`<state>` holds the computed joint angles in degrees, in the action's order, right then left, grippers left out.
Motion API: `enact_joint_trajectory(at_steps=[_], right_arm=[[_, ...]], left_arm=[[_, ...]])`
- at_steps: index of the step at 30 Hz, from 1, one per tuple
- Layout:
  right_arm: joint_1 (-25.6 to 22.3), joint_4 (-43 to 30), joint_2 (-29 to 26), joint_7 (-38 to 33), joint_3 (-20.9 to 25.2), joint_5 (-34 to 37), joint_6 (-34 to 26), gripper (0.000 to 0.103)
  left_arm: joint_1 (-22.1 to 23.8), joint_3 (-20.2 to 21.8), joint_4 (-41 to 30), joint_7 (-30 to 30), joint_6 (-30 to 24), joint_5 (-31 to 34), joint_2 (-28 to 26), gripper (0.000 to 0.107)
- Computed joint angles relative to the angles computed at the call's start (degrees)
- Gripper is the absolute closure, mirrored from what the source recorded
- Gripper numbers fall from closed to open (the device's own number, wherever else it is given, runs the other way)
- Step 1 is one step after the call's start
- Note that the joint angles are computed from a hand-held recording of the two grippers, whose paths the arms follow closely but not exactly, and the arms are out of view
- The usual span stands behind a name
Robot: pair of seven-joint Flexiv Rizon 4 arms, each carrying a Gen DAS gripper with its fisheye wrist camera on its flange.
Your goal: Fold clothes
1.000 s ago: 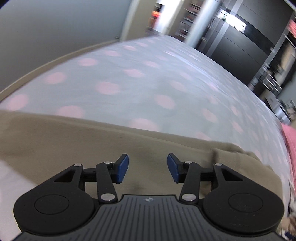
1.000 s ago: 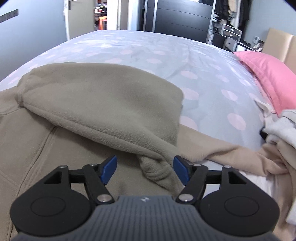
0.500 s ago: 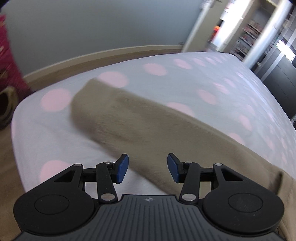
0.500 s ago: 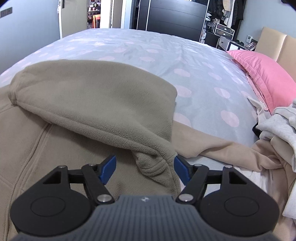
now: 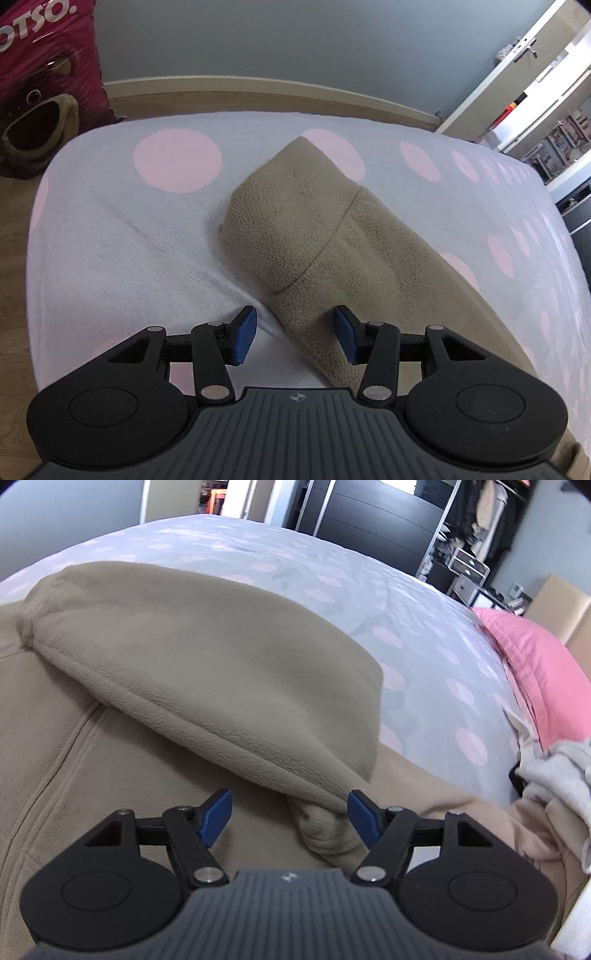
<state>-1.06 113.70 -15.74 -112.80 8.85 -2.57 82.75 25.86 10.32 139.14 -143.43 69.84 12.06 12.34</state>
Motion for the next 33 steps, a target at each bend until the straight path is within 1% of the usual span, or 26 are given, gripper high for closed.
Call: enact_joint_trajectory(at_steps=[1, 3, 6, 7, 8, 12, 14, 16, 18, 20, 22, 25, 28, 33], right_arm=[[0.05, 0.12, 0.02, -0.32, 0.07, -0.14, 0.26, 0.031], [0.13, 0.34, 0.09, -0.75, 0.09, -0.40, 0.69, 0.031], [-0.20, 0.25, 0.09, -1.28, 0.25, -0.24, 1.21, 0.031], [-0.31, 0.06, 0.06, -1.29, 0.27, -0.14, 1.08, 0.031], [-0.22, -0.08, 0.06, -1.04, 0.08, -0.23, 0.94, 0.031], [-0.35, -0.43, 0.26, -0.38, -0.06, -0.04, 0.53, 0.031], [-1.37, -1.26, 0.24, -1.51, 1.02, 1.33, -0.32, 0.031], [-2.34, -2.05, 0.32, -2.95, 2.03, 3.14, -1.20, 0.031], [-3.07, -3.13, 0.57, -3.81, 2.79, 5.34, -3.33, 0.031], [-3.41, -4.41, 0.92, -4.30, 3.04, 7.76, -6.09, 0.031], [-3.14, -5.43, 1.16, -4.33, 2.38, 9.24, -8.12, 0.031], [-2.80, -6.62, 1.50, -5.08, 1.42, 10.59, -10.24, 0.031], [-3.71, -7.95, 2.19, -8.09, 1.91, 14.65, -11.30, 0.030], [-4.87, -10.79, 3.10, -12.82, 1.74, 21.38, -13.89, 0.028]], left_arm=[[0.60, -0.89, -0.78, -0.87, -1.08, 1.73, -0.33, 0.064], [1.01, -2.30, -2.92, -1.34, -4.88, 5.84, -0.59, 0.069], [0.08, -3.60, -6.45, -2.99, -10.21, 10.07, -1.24, 0.082], [-0.46, -3.66, -7.32, -3.47, -10.88, 11.15, -1.31, 0.094], [-1.05, -3.59, -7.82, -3.85, -10.29, 12.41, -1.24, 0.099], [-2.30, -4.48, -9.94, -7.20, -7.53, 18.14, 0.45, 0.100], [-2.87, -4.86, -10.85, -7.49, -4.54, 19.92, 1.84, 0.100], [-3.50, -5.38, -12.01, -6.41, -1.95, 20.06, 3.14, 0.100], [-3.83, -6.40, -13.18, -6.04, 1.14, 19.69, 4.34, 0.100], [-3.20, -9.11, -15.21, -7.22, 2.98, 20.46, 5.27, 0.100], [-3.94, -11.19, -17.97, -5.81, 3.93, 19.76, 4.97, 0.100], [-6.85, -13.49, -23.92, -1.11, 2.63, 16.87, 2.91, 0.100], [-9.41, -16.33, -31.75, 0.48, 0.11, 15.99, -0.44, 0.100], [-15.03, -20.12, -46.48, 4.19, -4.18, 15.39, -9.86, 0.100]])
